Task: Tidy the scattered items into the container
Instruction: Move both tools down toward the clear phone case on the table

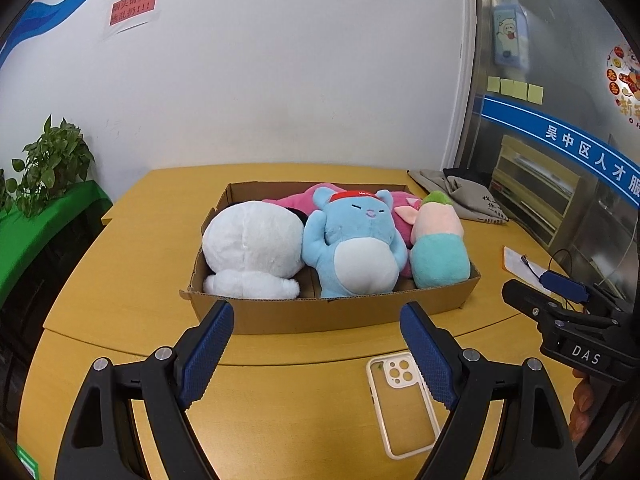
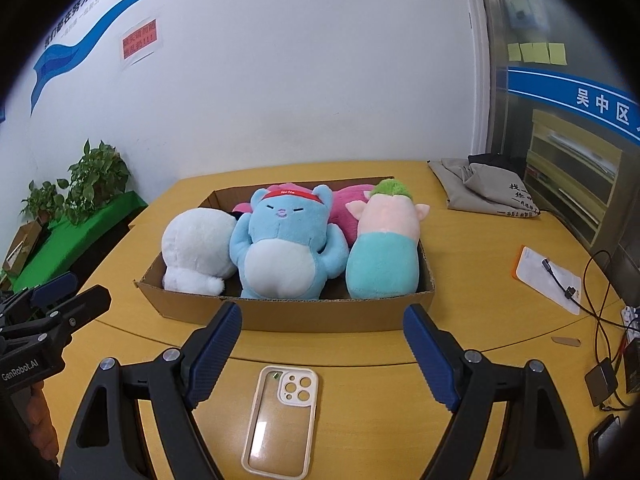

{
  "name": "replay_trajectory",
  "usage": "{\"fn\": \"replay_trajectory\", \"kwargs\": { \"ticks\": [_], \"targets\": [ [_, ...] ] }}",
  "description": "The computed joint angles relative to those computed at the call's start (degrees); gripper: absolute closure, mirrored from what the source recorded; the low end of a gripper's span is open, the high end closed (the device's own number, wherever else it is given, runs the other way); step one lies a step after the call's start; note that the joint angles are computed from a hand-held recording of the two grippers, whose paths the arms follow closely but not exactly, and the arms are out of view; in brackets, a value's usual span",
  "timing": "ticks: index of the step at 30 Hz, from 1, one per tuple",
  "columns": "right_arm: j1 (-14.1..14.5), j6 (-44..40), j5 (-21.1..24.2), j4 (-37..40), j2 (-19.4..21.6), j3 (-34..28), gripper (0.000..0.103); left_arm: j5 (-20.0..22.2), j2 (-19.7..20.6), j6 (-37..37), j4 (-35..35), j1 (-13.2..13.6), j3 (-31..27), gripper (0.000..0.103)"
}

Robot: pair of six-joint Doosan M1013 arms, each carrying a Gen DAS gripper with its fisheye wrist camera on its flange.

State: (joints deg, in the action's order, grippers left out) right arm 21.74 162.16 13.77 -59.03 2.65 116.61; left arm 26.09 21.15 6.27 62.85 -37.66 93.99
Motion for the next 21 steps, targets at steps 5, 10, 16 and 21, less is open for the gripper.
{"fn": "replay_trajectory", "kwargs": {
  "ticks": [5, 10, 16, 21],
  "targets": [
    [0.5, 0.3, 0.5, -0.3, 0.0, 0.1, 0.02, -0.3, -0.3, 0.8, -0.9, -0.1, 0.6, 0.014],
    [0.9, -0.5, 0.8, 0.1, 0.2, 0.0, 0.02, -0.5, -0.3, 0.5, -1.2, -0.1, 0.7, 0.014],
    [1.1, -1.6, 1.5, 0.9, 0.1, 0.0, 0.02, -1.6, 0.2, 3.0, -4.2, 0.2, 0.3, 0.014],
    [0.6, -2.7, 1.0, 2.6, 0.6, -0.1, 0.02, -1.7, 0.6, 5.3, -6.2, 0.3, 0.0, 0.014]
  ]
}}
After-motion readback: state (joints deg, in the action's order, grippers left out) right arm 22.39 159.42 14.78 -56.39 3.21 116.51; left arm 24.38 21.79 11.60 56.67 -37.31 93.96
